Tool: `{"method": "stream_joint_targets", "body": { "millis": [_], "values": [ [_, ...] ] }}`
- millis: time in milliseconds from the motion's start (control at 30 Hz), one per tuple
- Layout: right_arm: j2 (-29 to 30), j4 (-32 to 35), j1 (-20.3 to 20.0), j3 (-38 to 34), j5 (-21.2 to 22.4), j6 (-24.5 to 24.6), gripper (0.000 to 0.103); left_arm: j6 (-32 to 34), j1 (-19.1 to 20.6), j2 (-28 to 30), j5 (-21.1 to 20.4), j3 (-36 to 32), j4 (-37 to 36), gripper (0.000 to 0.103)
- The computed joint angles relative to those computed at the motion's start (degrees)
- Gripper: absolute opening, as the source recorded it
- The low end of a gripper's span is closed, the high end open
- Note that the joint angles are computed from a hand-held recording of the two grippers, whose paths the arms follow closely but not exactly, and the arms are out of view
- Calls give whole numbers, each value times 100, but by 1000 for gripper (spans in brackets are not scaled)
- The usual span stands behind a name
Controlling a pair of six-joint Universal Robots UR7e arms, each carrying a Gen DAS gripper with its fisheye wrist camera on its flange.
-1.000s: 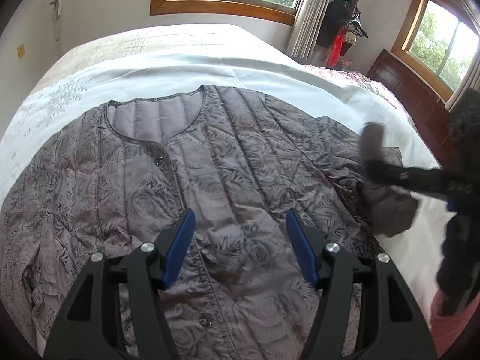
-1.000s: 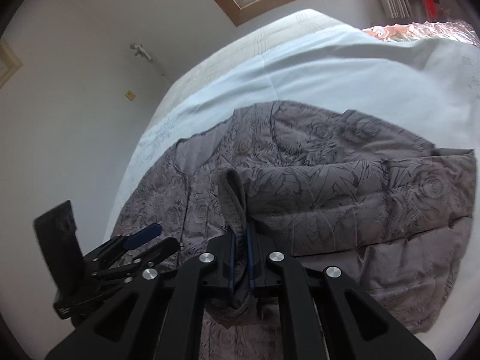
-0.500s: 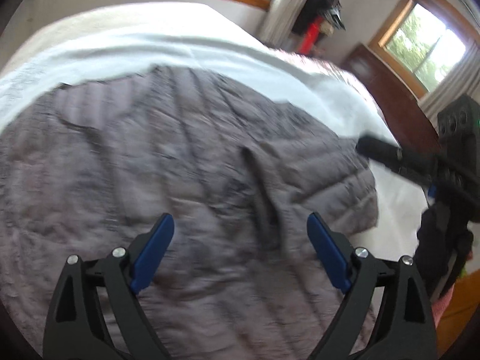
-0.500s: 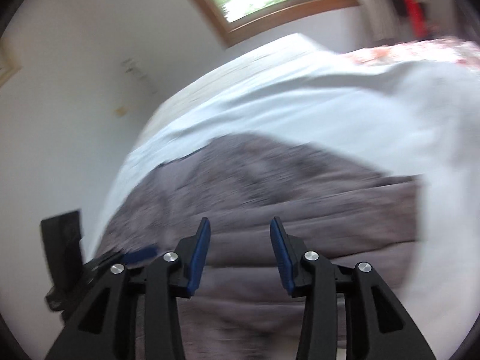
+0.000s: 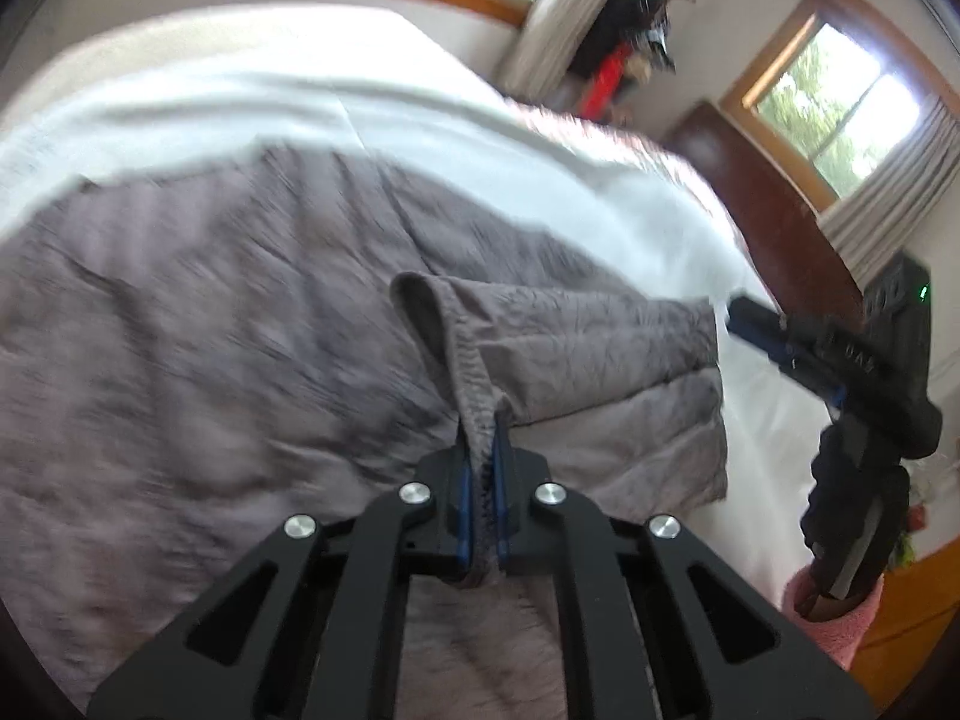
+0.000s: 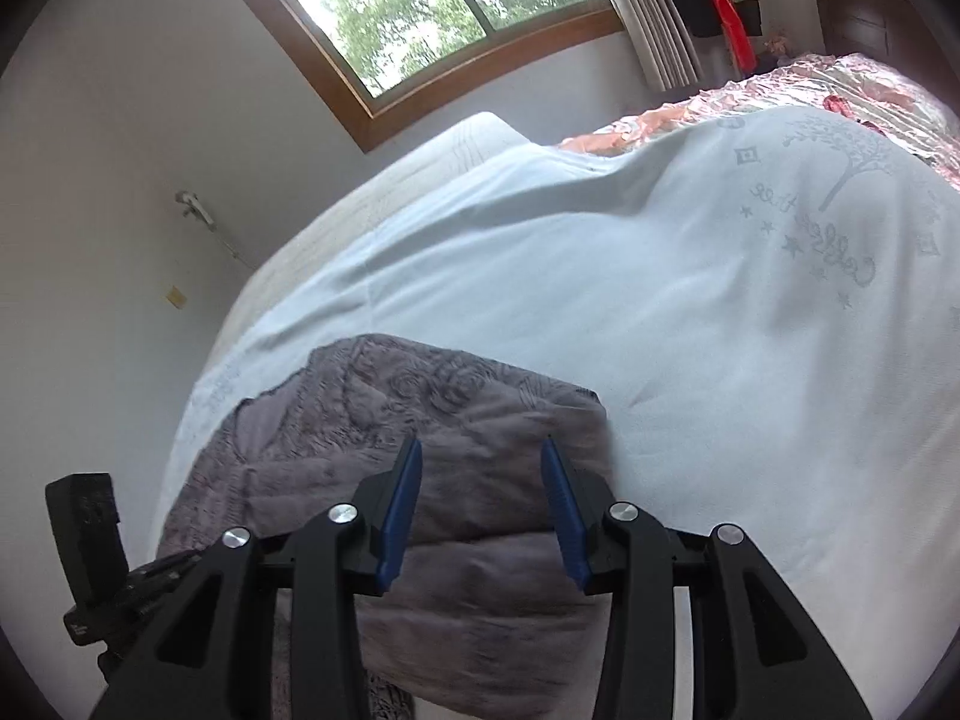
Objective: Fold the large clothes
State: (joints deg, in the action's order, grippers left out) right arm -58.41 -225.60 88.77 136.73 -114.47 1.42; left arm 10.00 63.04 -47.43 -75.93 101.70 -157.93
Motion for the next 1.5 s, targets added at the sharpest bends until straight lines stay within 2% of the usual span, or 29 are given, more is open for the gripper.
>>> {"method": "stream_joint_targets", "body": {
  "millis": [100, 200, 333, 467, 600, 733, 833, 933, 1067, 1133, 1200, 1300, 1400, 1500],
  "values": [
    [-16, -123, -53, 49, 317, -41, 42, 92, 116, -362, 150, 183, -502, 3],
    [26, 72, -78, -17, 512, -32, 42, 172, 268, -600, 362, 213, -724, 3],
    [235, 658, -89, -299, 745, -9, 42, 186, 451, -773, 695, 137, -812, 3],
    [520, 1249, 23, -660, 699, -58, 42, 283, 567, -909, 1118, 128, -955, 3],
    [847, 1725, 179, -1047, 522, -130, 42, 407, 673, -937, 1488, -4, -889, 4],
    [1226, 2218, 428, -1542, -237, -168, 42, 342, 800, -874, 1809, -235, -620, 5],
    [1358, 2444, 479, -1692, -542, -106, 43, 392, 902, -758, 2148, -348, -541, 8],
    [1382, 2526, 528, -1729, -661, -102, 43, 212, 1214, -672, 1992, -575, -205, 15],
    [1408, 2716, 596, -1812, -911, -70, 43, 306, 1440, -602, 1691, -736, -171, 15],
    [1342, 2910, 678, -1839, -1066, 72, 43, 307, 1381, -678, 1784, -666, -181, 17],
    [1294, 2774, 788, -1855, -1077, 94, 43, 384, 1241, -841, 1932, -454, -535, 15],
    [1205, 2707, 970, -1930, -1033, 54, 43, 620, 985, -1029, 1874, -184, -1024, 24],
    [1382, 3183, 1125, -2412, -1131, 99, 43, 823, 690, -972, 1924, -90, -1036, 26],
    [1627, 3652, 1133, -2853, -1078, 173, 43, 827, 582, -696, 1954, -223, -810, 28]
  ]
}}
